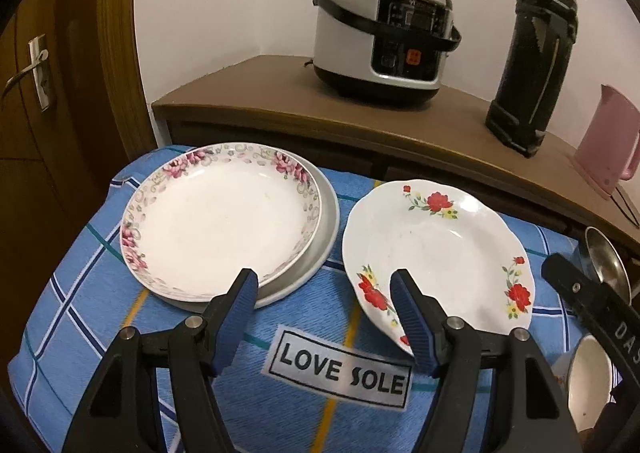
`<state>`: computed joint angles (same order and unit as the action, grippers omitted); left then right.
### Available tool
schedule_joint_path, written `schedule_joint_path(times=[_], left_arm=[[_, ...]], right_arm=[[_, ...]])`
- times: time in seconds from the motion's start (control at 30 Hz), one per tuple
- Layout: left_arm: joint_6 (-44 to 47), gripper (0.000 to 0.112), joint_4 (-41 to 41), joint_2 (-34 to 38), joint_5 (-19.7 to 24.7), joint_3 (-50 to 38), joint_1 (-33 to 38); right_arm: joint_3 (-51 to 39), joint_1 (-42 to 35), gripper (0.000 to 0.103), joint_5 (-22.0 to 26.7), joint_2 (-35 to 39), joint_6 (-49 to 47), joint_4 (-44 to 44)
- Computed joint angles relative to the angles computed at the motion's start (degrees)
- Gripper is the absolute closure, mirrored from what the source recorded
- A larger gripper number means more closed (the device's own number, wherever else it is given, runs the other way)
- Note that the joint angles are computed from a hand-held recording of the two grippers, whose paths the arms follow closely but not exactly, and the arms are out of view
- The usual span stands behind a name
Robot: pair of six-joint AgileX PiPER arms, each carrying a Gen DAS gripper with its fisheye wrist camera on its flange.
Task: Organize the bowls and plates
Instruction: 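Move both tools toward the red-rose deep plate, then close the left tool on the red-rose plate rim while the right tool grips it too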
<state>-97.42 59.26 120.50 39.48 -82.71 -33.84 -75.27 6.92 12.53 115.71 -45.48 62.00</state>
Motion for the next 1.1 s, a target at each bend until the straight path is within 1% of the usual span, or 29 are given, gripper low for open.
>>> schedule_joint_path(times=[0.07,0.1,0.2,0.47,0.63,0.77,0.8,0.83,0.93,1.0,1.07,1.1], left_arm=[[0.7,0.042,-1.0,0.7,-0.7,-1.3,0.3],[0.9,0.042,-1.2,0.9,-0.7,-1.7,0.3],[2.2,0.042,-1.8,1.9,-0.1,-3.7,0.1],[4.5,0.042,-4.6,3.5,-0.1,-6.5,0.3],[2.3,0.042,-5.6,3.4,-1.0,-5.7,0.8],[1.1,0.042,-7.9,3.4,-3.5,-5.2,2.0],[1.2,0.042,-8.2,3.7,-3.8,-5.5,2.1],[1.7,0.042,-8.5,4.3,-3.6,-6.2,2.1],[5.2,0.042,-10.8,5.8,-3.2,-8.5,2.2],[5.7,0.042,-12.0,6.2,-3.6,-8.8,2.6],[5.9,0.042,-12.9,6.6,-4.2,-9.0,3.0],[6.4,0.042,-13.5,7.0,-4.2,-9.5,3.1]], right_arm=[[-1.8,0.1,0.038,0.4,1.1,3.2,-3.0],[-3.0,0.2,0.038,0.6,1.8,6.3,-6.2],[-4.8,0.4,0.038,1.3,2.8,10.3,-10.1],[-7.8,-0.1,0.038,2.8,4.8,13.9,-12.9],[-10.3,0.2,0.039,3.8,6.5,15.1,-14.8],[-13.0,0.2,0.04,5.2,8.5,21.9,-21.0],[-13.6,0.1,0.042,5.7,9.0,22.9,-22.0],[-14.4,0.2,0.046,6.4,9.4,24.0,-23.4],[-16.0,0.8,0.05,7.5,10.3,28.5,-29.2],[-16.7,1.1,0.051,7.7,10.7,31.5,-33.0],[-16.9,0.7,0.052,7.8,11.0,33.0,-34.5],[-17.0,0.7,0.052,7.1,11.1,35.8,-37.3]])
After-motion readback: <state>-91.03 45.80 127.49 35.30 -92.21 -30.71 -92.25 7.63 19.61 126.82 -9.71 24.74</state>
